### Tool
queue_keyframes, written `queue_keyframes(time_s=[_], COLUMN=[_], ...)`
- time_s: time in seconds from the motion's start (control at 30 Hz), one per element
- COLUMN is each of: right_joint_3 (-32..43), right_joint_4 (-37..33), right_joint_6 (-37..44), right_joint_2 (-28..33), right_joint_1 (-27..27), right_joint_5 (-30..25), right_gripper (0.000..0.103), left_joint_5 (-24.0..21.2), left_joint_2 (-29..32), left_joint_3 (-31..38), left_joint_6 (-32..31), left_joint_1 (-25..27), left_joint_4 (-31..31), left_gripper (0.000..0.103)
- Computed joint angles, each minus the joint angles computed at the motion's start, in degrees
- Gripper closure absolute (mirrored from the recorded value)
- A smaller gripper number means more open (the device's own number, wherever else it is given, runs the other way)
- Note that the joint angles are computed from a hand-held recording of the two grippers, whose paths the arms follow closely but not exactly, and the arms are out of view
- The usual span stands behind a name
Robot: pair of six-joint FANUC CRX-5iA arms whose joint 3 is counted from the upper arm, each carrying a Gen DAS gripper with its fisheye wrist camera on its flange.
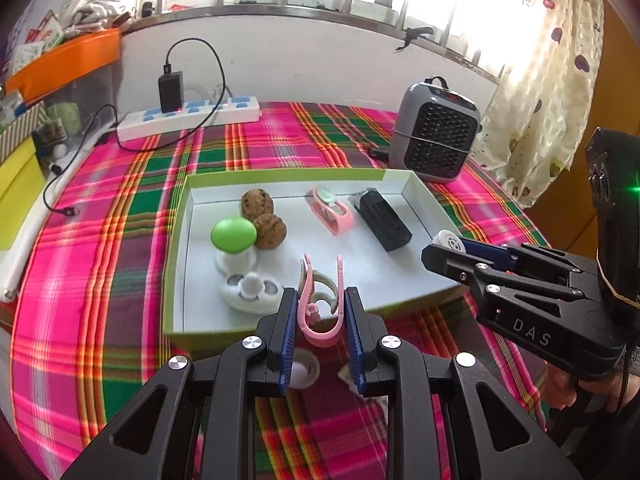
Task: Organize objects
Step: 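Carry the pink clip and white jar over the white tray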
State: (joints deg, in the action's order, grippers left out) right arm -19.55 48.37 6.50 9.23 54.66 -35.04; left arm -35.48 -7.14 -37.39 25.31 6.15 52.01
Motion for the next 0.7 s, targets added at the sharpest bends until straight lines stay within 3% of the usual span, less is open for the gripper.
queue_keyframes(time_s=[0.4,0.7], right_joint_3=[5.95,10.48], right_joint_4=[-10.28,-15.53], right_joint_6=[12.36,20.16], right_joint_2=[4.29,7.41], right_joint_1=[-2.36,-3.11], right_joint_5=[3.60,2.65], right_gripper=[0.074,0.074], left_joint_5=[0.84,1.38], left_joint_2=[5.41,7.81], left_joint_3=[4.99,7.23], left_joint_6=[3.79,6.17], left_joint_1=[-1.33,-1.92], left_joint_4=[-4.20,-6.90], left_gripper=[0.082,0.082])
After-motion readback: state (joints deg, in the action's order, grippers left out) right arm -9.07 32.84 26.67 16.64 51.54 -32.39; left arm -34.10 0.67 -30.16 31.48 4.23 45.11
